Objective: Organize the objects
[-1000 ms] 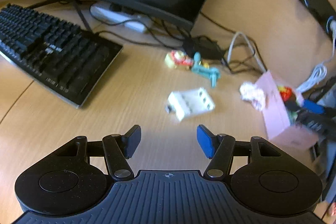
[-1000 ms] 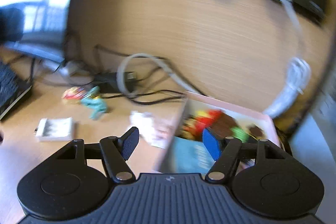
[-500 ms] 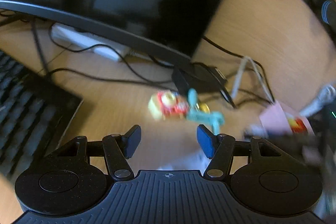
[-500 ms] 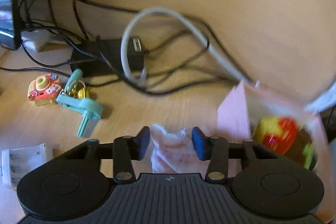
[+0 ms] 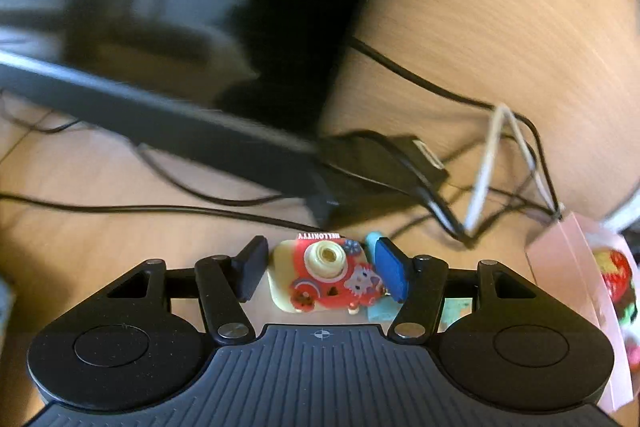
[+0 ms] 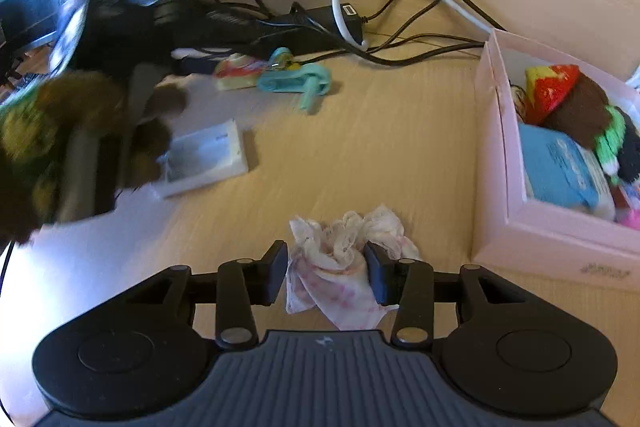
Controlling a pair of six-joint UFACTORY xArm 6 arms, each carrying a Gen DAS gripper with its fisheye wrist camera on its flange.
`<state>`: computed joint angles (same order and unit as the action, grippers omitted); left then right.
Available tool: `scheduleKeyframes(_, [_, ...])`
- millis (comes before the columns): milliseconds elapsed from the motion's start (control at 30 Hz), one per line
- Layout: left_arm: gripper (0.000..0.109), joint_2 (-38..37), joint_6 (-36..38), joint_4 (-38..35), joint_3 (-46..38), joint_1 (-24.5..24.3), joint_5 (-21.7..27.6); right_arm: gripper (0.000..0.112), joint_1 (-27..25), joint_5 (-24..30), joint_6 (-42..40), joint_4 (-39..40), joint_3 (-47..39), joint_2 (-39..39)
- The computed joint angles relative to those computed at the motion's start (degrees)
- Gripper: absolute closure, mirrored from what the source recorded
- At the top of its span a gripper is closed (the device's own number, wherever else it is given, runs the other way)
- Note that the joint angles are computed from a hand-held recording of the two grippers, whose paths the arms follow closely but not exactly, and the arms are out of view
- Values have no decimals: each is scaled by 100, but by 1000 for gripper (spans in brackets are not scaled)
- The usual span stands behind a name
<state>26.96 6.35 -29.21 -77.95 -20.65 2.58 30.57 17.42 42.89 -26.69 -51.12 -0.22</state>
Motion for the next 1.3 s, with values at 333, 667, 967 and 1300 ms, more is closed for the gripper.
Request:
scheduleKeyframes(333, [55, -992, 3298, -2665, 683, -482, 1515, 67, 45, -86, -784, 562, 632, -620])
scheduleKeyframes(667, [56, -3421, 1305, -2209, 3433, -815, 475, 53, -310, -423, -940, 140, 1126, -1348])
scheduleKeyframes(967, [56, -5052, -1980, 822, 4947, -822, 499, 38, -618, -425, 610, -1708, -2326, 1674])
scheduleKeyframes(1300, [56, -6036, -2918, 1807, 5757, -420, 905, 91, -519, -88, -795, 198, -2320, 1895])
